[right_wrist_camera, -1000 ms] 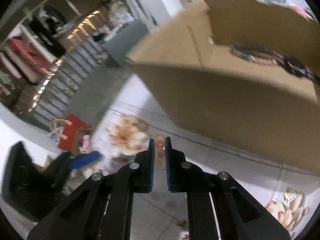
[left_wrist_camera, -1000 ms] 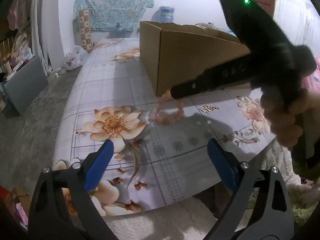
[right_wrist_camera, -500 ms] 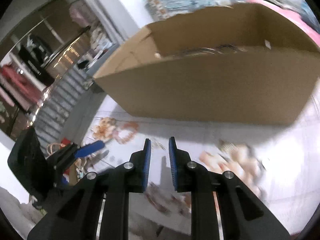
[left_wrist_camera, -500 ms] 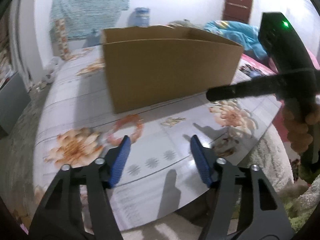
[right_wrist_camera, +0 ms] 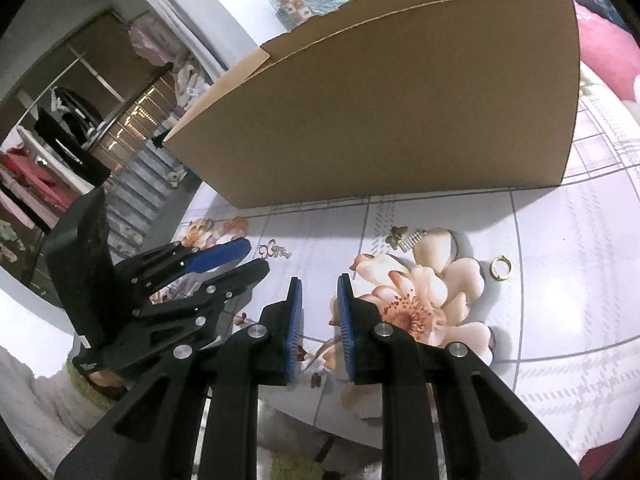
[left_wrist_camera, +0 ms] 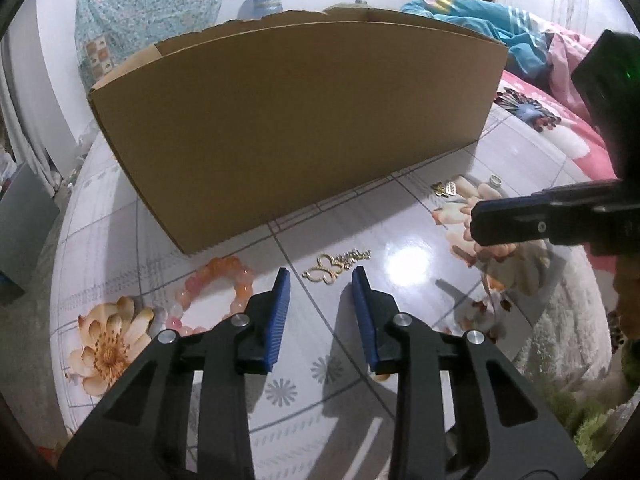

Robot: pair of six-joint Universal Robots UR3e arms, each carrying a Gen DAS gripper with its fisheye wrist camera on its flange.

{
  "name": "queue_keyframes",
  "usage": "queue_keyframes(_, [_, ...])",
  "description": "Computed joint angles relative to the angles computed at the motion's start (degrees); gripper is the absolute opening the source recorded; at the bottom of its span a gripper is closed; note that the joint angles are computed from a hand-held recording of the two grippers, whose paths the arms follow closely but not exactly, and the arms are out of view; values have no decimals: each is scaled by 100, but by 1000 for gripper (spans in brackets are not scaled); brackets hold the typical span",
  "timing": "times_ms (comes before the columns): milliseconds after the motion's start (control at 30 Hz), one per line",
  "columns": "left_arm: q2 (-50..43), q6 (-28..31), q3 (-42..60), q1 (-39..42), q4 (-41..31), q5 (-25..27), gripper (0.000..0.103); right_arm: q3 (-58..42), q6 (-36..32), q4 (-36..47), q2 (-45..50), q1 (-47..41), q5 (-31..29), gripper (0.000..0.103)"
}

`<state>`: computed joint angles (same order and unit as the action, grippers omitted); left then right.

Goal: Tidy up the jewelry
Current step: 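Position the open left gripper around the gold butterfly pendant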

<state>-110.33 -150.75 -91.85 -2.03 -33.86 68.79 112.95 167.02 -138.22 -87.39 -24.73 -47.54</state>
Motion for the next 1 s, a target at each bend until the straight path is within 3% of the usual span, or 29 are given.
queue_keyframes(100, [-111,-44,211,-79,-103,81,30,37,-62,-19,40,-64,96,19])
queue_keyframes(333, [-227,107,428,-176,-246,116,15,135,-87,-56,34,-136,177,19])
queue_keyframes(800, [-64,169,142,-153,-155,62,15,273,-309,219,-310,-404,273,19])
queue_keyframes(833, [-34,167,97,-134,-145,40,13,275,-312,228,-327,-406,268,19])
queue_keyframes(867, [-8,166,66,-116,-152,23,6,277,-321,248,-354,-411,268,19])
queue_keyframes(1000, [81,149,-14,-12,-268,-65,4,313,-326,180,-475,-363,204,19])
